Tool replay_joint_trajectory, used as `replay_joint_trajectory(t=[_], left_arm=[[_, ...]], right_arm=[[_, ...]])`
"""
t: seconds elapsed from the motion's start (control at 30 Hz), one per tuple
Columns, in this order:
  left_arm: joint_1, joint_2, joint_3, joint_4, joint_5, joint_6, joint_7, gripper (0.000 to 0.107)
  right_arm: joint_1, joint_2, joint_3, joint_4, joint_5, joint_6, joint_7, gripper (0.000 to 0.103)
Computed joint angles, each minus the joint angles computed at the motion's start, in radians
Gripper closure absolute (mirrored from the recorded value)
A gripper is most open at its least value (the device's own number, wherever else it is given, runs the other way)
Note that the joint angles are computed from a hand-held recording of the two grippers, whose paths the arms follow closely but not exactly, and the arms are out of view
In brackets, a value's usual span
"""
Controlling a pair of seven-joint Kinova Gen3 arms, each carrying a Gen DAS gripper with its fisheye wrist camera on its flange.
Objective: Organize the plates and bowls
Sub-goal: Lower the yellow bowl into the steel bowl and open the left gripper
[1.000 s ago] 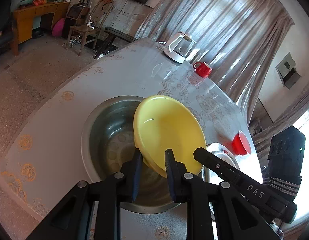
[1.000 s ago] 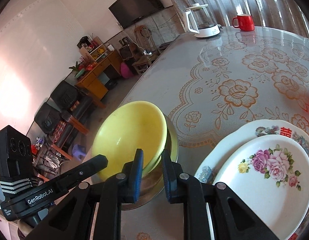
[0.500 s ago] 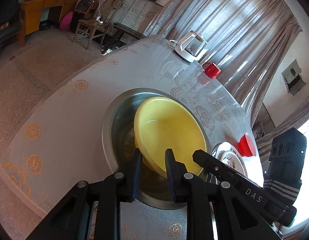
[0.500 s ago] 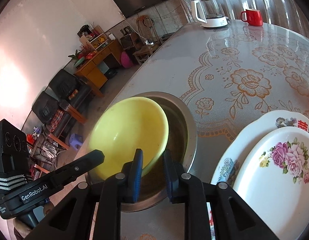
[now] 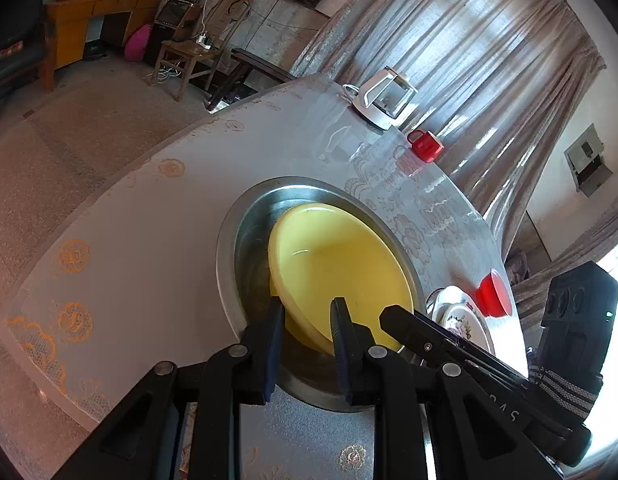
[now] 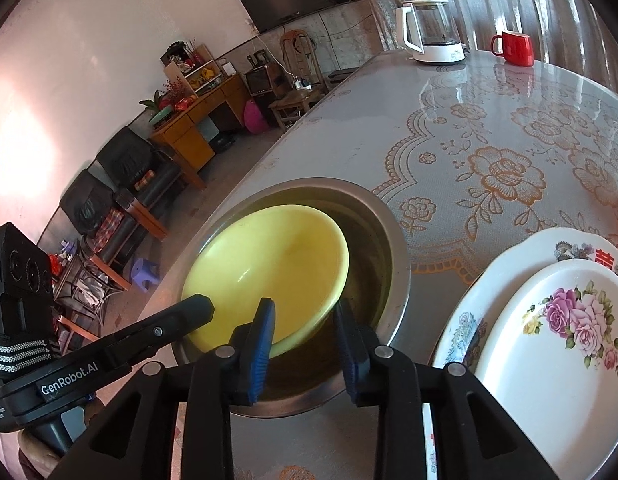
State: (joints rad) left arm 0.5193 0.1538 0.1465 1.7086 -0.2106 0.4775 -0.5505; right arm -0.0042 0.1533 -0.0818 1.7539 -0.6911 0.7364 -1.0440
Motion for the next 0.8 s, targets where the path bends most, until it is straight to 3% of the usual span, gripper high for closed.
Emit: replay_joint_trajectory(t=[0.27, 0.43, 0.53, 0.8], left_arm=[[0.024, 0.002, -0.008, -0.006, -0.073, 0.013, 0.054, 0.079], [0.024, 0.0, -0.007, -0.001, -0.074, -0.004, 0.053, 0.068], [0.044, -0.003, -0.016, 0.0, -0.115, -0.003, 0.086, 0.061], [0.049, -0.005, -0.014, 0.006, -0.151, -0.005, 0.119, 0.061]], right_arm=[[-0.025, -0.003, -0.004, 0.008, 0.037, -0.02, -0.021, 0.073], [-0.029, -0.019, -0.005, 0.022, 0.045, -0.037, -0.025, 0.072], [-0.055, -0.042, 0.003, 0.036, 0.106, -0.073, -0.081, 0.069], [-0.053, -0.05, 0.003, 0.051, 0.088, -0.084, -0.05, 0.069]])
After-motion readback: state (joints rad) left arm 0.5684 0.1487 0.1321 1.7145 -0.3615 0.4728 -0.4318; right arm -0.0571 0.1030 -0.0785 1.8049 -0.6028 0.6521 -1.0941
